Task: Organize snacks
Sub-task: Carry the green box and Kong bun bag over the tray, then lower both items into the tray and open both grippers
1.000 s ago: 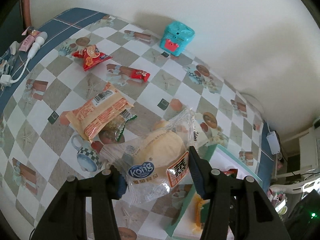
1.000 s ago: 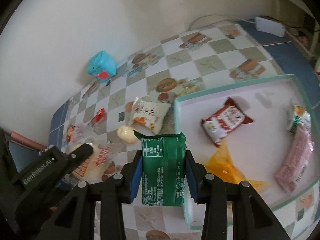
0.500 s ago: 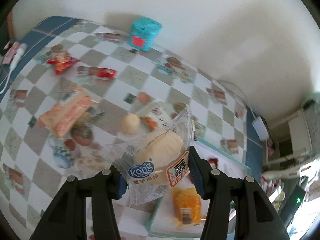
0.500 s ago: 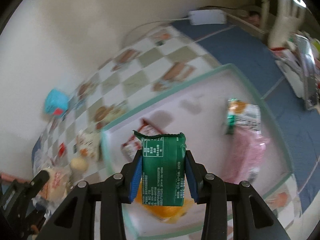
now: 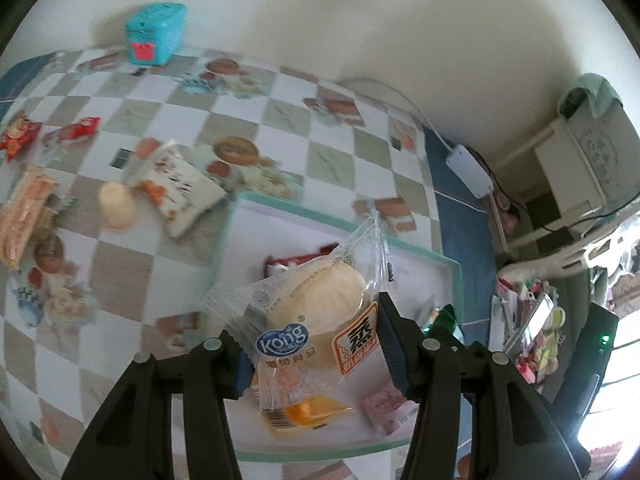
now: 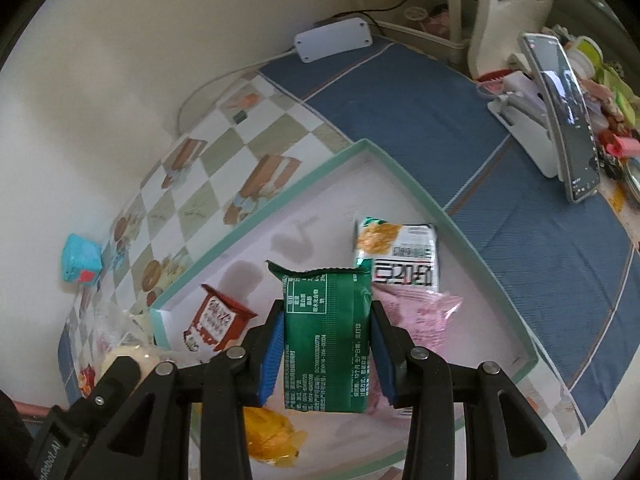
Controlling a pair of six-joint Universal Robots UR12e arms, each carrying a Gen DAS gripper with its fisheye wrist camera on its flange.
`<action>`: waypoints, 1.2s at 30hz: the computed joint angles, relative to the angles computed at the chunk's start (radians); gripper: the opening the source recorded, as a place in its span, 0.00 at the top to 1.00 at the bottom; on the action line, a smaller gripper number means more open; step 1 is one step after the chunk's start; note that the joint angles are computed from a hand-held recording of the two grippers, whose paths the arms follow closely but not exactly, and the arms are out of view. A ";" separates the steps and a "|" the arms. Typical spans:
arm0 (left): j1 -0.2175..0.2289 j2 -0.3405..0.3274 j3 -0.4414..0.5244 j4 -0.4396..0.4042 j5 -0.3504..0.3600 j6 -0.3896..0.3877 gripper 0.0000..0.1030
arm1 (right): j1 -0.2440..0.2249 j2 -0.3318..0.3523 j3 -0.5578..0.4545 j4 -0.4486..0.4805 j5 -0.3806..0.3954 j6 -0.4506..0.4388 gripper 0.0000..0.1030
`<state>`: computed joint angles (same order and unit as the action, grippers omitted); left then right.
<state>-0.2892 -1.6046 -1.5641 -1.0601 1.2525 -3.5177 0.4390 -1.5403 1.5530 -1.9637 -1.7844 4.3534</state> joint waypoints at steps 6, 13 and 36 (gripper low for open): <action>-0.020 -0.017 0.010 -0.015 0.001 0.016 0.47 | -0.007 -0.012 0.012 0.006 -0.008 0.024 0.59; -0.024 -0.027 0.013 -0.038 -0.013 0.033 0.46 | -0.009 -0.003 0.007 0.006 0.014 0.016 0.59; -0.031 -0.039 0.025 -0.089 0.003 0.061 0.43 | -0.008 0.007 -0.002 0.021 0.026 0.003 0.59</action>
<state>-0.3204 -1.6432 -1.5392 -1.1490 1.2558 -3.4563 0.4308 -1.5337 1.5509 -1.9431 -1.7586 4.3560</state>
